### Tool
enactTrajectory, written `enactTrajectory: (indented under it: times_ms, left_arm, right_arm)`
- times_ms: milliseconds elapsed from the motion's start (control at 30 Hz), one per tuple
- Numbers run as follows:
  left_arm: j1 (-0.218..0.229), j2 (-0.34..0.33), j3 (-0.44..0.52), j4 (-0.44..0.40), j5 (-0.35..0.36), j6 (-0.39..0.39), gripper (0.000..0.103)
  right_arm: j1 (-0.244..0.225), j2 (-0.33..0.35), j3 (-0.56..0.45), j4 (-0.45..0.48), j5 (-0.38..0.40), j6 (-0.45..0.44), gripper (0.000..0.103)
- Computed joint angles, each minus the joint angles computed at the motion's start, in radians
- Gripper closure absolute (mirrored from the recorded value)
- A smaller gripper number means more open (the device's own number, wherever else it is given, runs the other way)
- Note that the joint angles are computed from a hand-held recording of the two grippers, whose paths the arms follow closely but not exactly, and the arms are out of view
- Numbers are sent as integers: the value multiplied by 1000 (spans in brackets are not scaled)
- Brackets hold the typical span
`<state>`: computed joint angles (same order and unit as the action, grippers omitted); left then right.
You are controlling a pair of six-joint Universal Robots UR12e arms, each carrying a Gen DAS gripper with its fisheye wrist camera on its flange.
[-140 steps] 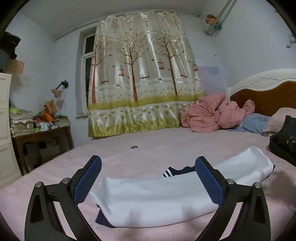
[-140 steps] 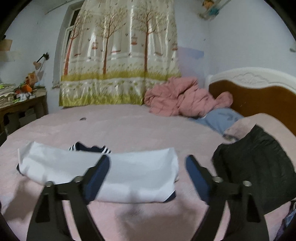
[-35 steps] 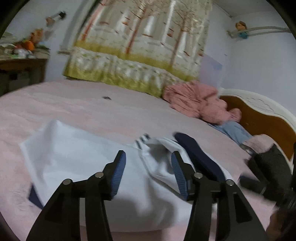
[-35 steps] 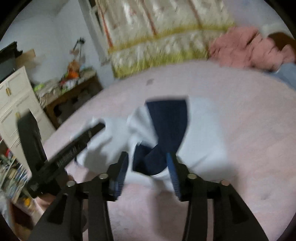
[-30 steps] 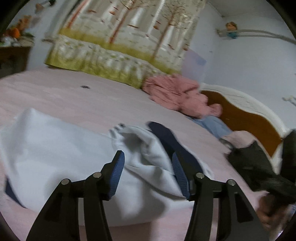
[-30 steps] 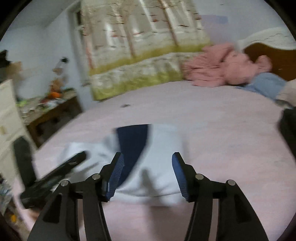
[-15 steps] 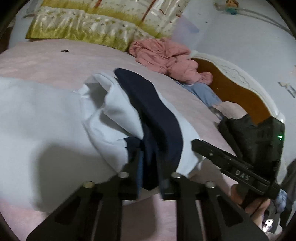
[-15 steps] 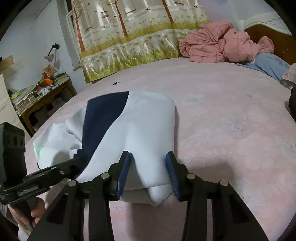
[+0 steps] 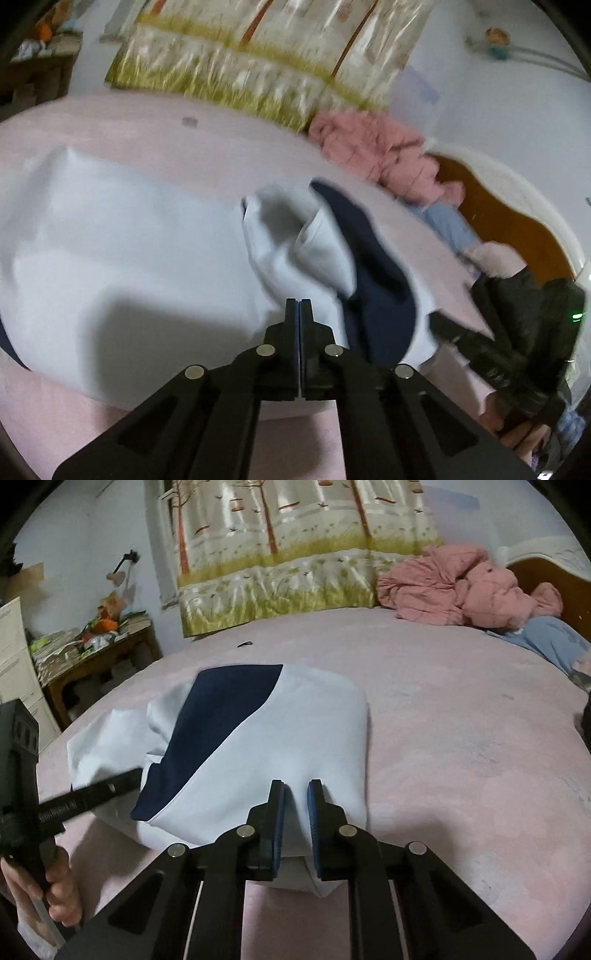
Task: Fold large clothes
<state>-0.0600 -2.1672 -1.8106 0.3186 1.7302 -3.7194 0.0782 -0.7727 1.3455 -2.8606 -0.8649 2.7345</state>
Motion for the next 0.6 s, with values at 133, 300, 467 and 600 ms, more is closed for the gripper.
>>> enactTrajectory:
  times_ms: [133, 300, 467, 600]
  left_arm:
    - [-67, -18, 29, 86, 251, 190, 103]
    - [-90, -34, 58, 57, 349, 270, 102]
    - [-52, -6, 18, 57, 294, 110, 66]
    - [-36, 22, -52, 90, 341, -27, 39]
  right_arm:
    - [-11, 4, 0, 3, 68, -1, 88]
    - [-2, -16, 39, -67, 99, -57, 88]
    - [14, -20, 40, -192, 57, 39, 88]
    - [23, -5, 4, -31, 52, -3, 75]
